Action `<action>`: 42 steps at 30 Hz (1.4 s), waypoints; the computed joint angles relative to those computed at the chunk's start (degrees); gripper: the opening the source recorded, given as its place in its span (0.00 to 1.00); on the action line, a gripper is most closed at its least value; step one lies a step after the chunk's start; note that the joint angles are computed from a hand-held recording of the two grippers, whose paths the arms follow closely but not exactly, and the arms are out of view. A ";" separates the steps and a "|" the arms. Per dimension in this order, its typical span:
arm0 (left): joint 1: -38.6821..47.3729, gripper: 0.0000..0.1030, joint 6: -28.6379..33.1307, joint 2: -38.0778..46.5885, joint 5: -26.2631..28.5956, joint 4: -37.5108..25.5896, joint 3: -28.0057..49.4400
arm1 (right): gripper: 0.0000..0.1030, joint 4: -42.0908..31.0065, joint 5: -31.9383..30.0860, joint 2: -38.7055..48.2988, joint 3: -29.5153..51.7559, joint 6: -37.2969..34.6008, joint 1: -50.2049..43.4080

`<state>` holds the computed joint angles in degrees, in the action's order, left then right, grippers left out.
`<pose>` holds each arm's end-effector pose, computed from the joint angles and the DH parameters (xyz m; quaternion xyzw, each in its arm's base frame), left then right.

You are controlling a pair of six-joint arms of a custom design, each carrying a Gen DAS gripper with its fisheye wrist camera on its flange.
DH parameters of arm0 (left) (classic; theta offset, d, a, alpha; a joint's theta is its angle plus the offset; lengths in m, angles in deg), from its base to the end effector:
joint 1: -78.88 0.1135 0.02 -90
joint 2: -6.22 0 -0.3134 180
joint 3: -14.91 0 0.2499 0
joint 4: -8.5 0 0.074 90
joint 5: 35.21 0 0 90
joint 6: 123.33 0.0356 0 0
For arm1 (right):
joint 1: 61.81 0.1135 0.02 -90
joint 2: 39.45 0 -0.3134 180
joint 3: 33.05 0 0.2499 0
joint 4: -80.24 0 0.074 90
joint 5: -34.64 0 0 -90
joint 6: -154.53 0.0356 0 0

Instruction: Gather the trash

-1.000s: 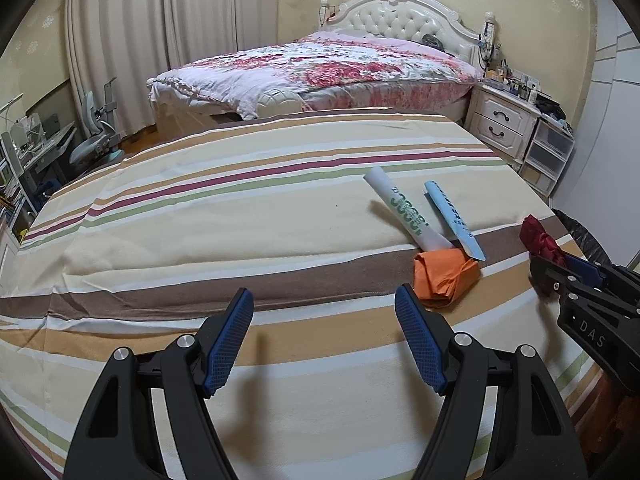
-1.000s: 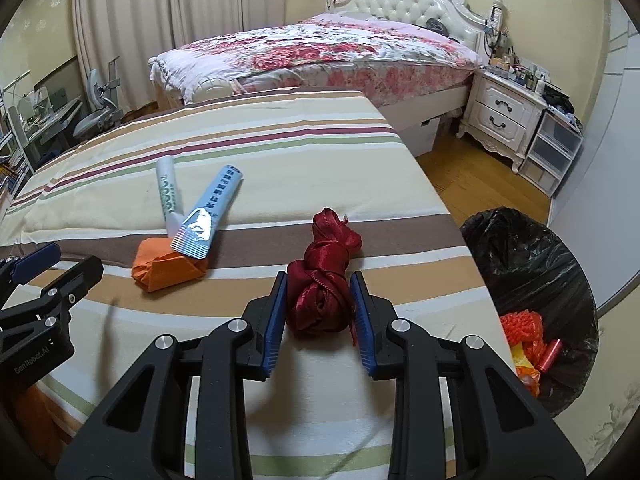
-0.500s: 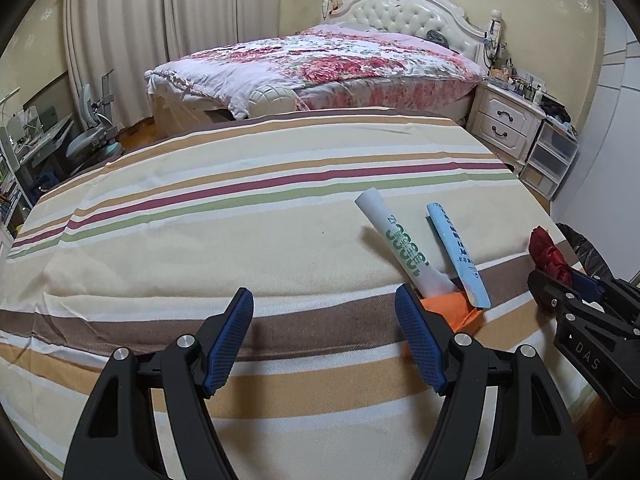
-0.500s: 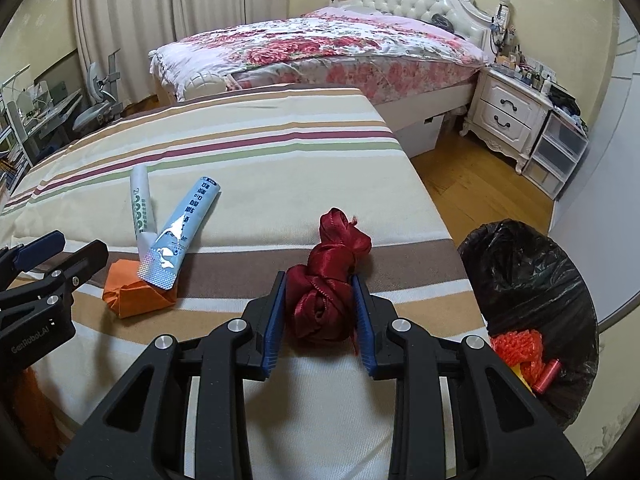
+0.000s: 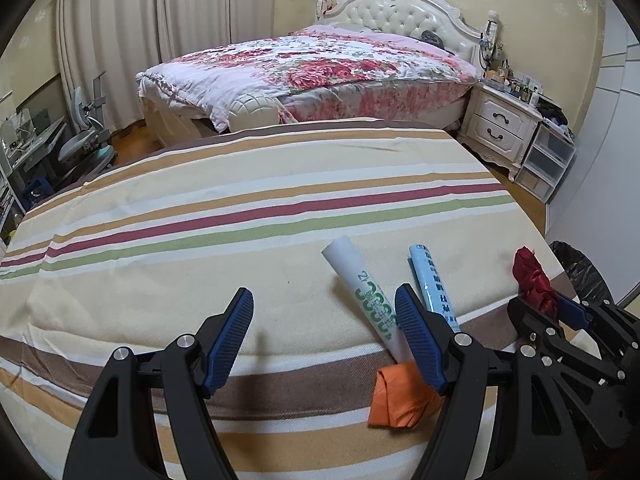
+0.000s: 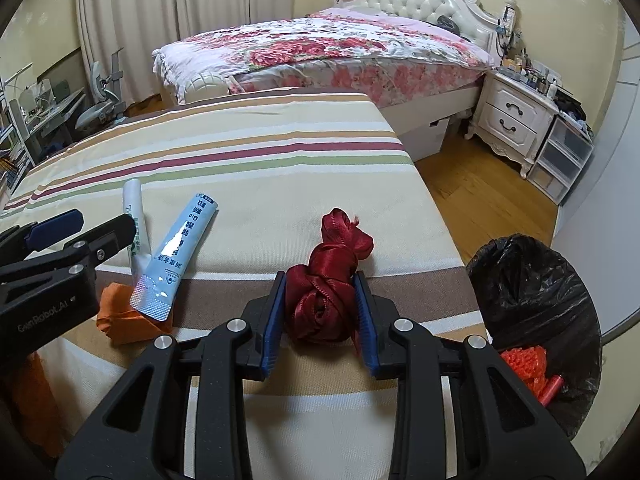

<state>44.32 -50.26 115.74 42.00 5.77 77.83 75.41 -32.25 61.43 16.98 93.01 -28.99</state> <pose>0.3069 -0.2019 0.1449 0.1046 0.9268 -0.0559 0.3564 0.2573 0.1493 0.1393 0.0236 0.9377 -0.0173 0.3462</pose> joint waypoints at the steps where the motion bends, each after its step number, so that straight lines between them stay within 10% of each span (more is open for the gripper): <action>1: -0.10 0.69 0.09 0.52 0.11 -0.60 0.85 | 0.31 0.27 -0.05 0.10 -0.08 -0.03 -0.05; 17: 1.04 0.16 5.99 -1.19 4.01 0.80 -4.27 | 0.32 -0.21 0.10 -0.04 0.21 0.03 0.00; 42: 4.58 0.13 5.93 -5.69 5.28 8.02 -12.91 | 0.26 1.96 2.01 -1.99 -4.11 3.67 4.56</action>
